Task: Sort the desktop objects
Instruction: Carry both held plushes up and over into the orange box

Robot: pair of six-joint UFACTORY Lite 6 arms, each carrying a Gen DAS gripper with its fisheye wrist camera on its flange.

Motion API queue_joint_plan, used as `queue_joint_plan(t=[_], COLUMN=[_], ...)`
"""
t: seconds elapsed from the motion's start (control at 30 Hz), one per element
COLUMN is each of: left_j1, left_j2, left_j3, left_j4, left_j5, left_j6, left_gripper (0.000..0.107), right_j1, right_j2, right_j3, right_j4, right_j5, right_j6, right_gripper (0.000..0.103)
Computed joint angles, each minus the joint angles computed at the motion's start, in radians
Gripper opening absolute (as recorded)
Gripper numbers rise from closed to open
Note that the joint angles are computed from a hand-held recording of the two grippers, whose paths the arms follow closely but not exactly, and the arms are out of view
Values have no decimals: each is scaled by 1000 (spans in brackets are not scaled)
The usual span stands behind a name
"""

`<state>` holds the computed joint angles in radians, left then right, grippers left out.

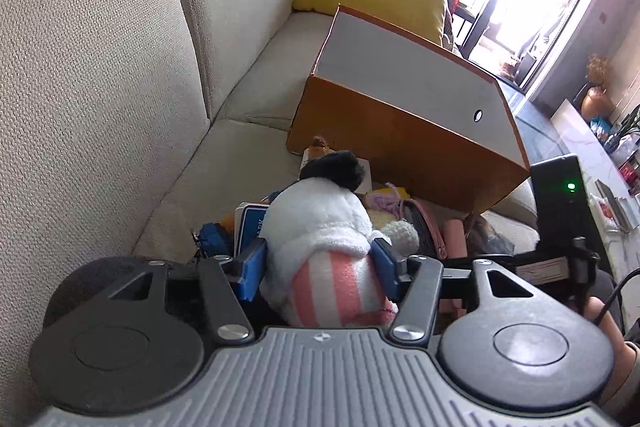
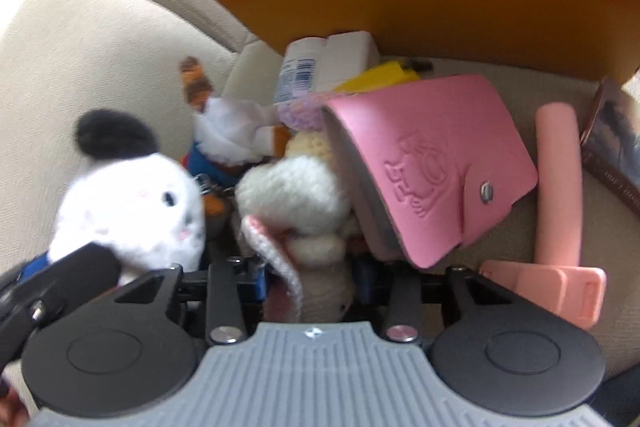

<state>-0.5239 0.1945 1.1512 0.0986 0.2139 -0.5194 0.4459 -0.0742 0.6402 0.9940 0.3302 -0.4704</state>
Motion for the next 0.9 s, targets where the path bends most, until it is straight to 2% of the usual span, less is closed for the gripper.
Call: queue_joint_plan(t=[0.17,0.27,0.3,0.43,0.63,0.77,0.9], left_j1=[20,32,30,23,4,4,-2], left_j2=[-35,-34,-37,-14,101,184,230], left_j3=[-27,-12,-7,66,270,425,531], left_j4=[-177,-370,-383,-361,-315,-309,-251], left_j5=[-15,-15,-12,26,89,150,202], left_j6=[150,330,343,347,323,341,314], left_gripper=[63,62,62,62,62,62,62], right_j1=[-61,-125,-154,-313,-437,-491,-501], right_j2=[-153,-245,-260,-322,-379,-371,-284], right_j3=[-14,-22,-16,11,156,272,398], right_j4=[-217,-284,-299,-295,-357,-386,-384], right_j5=[145,259,305,504,706,772,780], right_j6=[82,46,28,-81,-68,-83,-93], right_gripper=[39,39,39,39,39,39,39])
